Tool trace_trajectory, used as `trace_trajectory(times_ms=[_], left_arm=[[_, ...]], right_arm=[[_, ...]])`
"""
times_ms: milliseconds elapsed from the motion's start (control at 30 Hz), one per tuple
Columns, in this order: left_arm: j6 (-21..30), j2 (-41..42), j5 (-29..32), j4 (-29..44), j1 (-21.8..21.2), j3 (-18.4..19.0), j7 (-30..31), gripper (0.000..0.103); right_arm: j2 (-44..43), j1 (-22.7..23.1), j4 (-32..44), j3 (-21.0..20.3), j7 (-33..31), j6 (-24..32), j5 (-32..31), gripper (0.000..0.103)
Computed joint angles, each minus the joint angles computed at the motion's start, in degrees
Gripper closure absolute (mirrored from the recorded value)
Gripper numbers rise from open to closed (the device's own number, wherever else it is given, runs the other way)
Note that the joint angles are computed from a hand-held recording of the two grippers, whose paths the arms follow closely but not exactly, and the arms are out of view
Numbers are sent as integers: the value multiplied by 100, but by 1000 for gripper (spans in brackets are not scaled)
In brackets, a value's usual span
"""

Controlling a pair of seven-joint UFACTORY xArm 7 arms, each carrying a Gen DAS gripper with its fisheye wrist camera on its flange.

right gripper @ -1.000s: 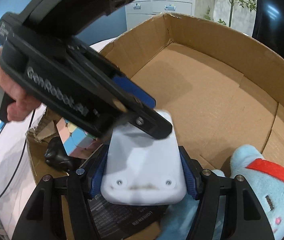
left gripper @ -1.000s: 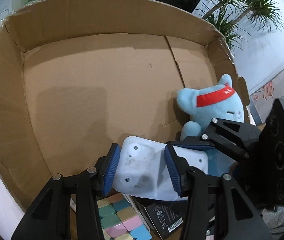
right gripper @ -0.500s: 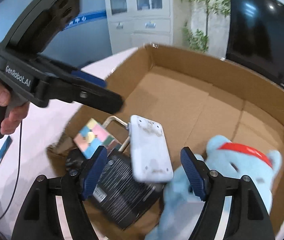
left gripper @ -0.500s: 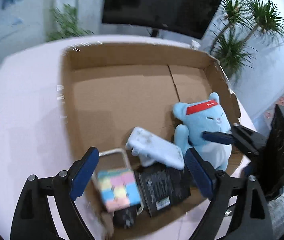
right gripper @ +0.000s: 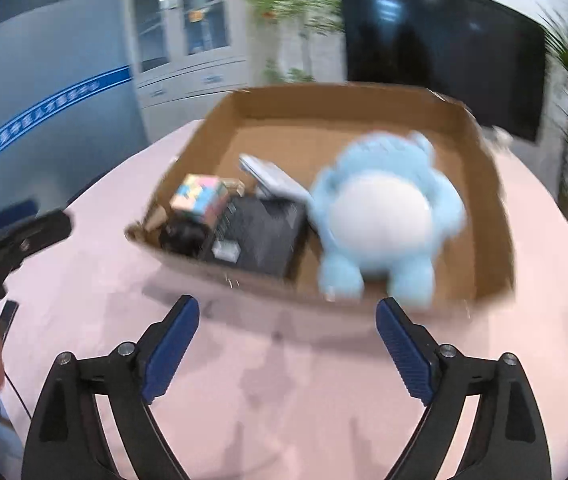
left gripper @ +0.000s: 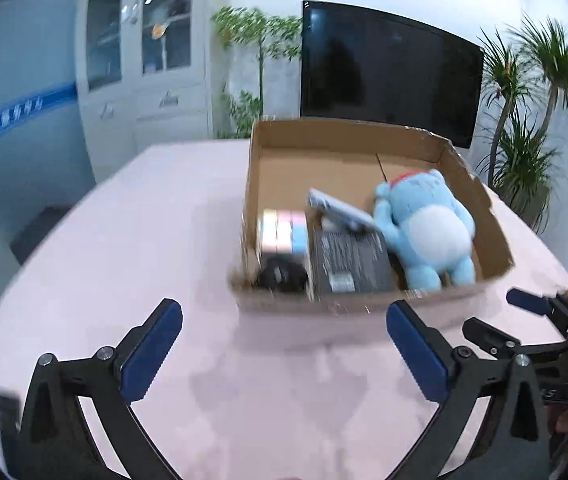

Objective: Organize objects

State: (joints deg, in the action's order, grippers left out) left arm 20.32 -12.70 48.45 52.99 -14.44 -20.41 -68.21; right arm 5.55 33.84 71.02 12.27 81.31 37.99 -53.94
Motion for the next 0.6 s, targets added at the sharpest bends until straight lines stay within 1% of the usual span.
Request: trace_trajectory(times_ms=[33, 67, 100, 133, 200, 233, 333, 400, 467, 533, 600], left_arm=[[-50, -180, 192, -228, 46, -93, -323, 1], [45, -232, 386, -277, 113, -257, -613, 1], [162, -345, 614, -383, 164, -410, -922, 1], [361, -467, 885, -489, 205, -603, -1251, 1], [679, -590, 1254, -609, 177, -863, -1700, 1], [850, -583, 1331, -640, 92, -940, -1779, 1], [1408, -357, 1313, -582, -269, -1066, -1655, 1], [1889, -142, 1297, -492, -478, -1165, -1617, 1], [2522, 133, 1187, -347, -670, -1256, -1620, 1], [2872, 354, 952, -239, -839, -1196, -1572, 1], [3001, 506, 827, -170, -984, -1075, -1522, 1]], right_arm=[[-135, 79, -205, 36, 284, 227, -78, 4], [-275, 128, -382, 95, 505, 444, -148, 1], [-361, 174, -513, 182, 720, 717, -223, 0], [-435, 193, -635, 262, 783, 895, -178, 0], [-469, 212, -765, 393, 808, 1156, 66, 0], [-447, 221, -799, 435, 862, 1231, 105, 0], [-400, 295, -910, 524, 1149, 1408, 87, 0], [-313, 359, -927, 556, 1303, 1520, 105, 0], [-288, 404, -981, 544, 1424, 1496, 108, 0], [-288, 442, -1034, 536, 1558, 1507, 119, 0], [-307, 438, -1115, 509, 1612, 1389, 138, 0]])
